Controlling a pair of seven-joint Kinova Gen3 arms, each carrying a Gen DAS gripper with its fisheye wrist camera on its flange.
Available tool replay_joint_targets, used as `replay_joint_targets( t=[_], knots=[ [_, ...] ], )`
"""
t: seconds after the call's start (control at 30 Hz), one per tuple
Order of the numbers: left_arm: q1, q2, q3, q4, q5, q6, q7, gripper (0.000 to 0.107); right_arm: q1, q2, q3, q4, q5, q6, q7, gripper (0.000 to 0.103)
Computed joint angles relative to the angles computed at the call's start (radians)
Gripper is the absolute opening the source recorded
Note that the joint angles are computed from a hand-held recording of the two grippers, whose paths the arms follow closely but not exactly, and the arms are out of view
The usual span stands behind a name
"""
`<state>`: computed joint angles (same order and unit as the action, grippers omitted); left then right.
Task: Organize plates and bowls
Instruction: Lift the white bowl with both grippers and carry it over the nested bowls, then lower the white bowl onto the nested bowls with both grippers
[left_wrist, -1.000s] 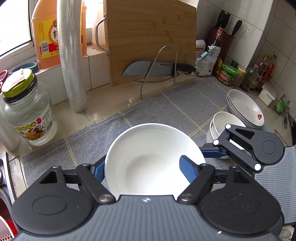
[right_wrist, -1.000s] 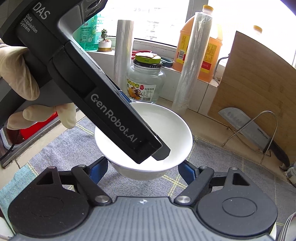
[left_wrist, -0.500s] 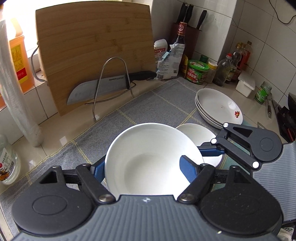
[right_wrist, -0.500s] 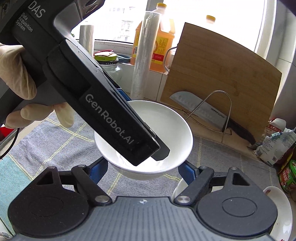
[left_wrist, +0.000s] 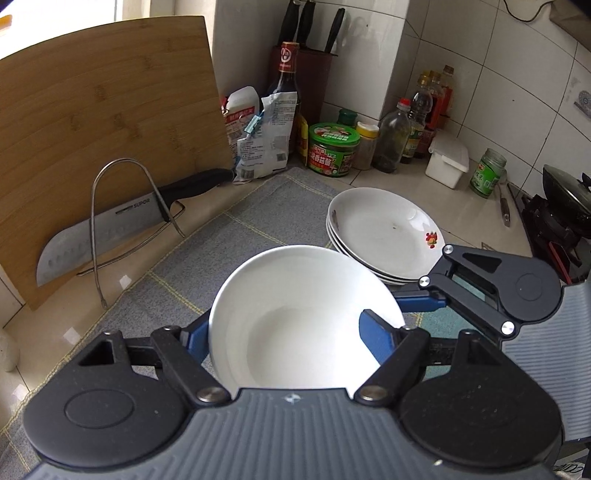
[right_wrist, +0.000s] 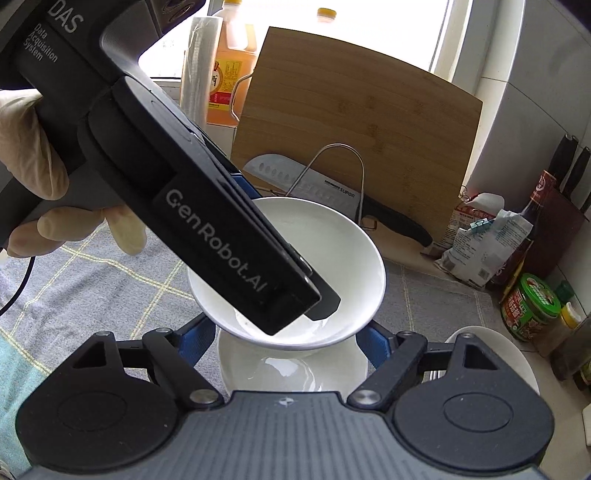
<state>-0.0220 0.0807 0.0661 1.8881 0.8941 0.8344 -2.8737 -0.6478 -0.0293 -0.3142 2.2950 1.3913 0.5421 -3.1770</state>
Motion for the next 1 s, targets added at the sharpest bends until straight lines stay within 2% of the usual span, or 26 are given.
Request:
replay_joint_targets(
  t=[0.43,1.0],
  knots=[
    [0.026,0.067,0.039,-0.036,-0.063,-0.012,0.075,0.080,0.051,0.013,0.034,0.011,-0.055,-0.097,0.026,0.086],
    [0.023,0.079,0.055,-0.043,-0.084,-0.012,0.088,0.080,0.075,0.013,0.043,0.005,-0.102,-0.135,0.069,0.086]
  ],
)
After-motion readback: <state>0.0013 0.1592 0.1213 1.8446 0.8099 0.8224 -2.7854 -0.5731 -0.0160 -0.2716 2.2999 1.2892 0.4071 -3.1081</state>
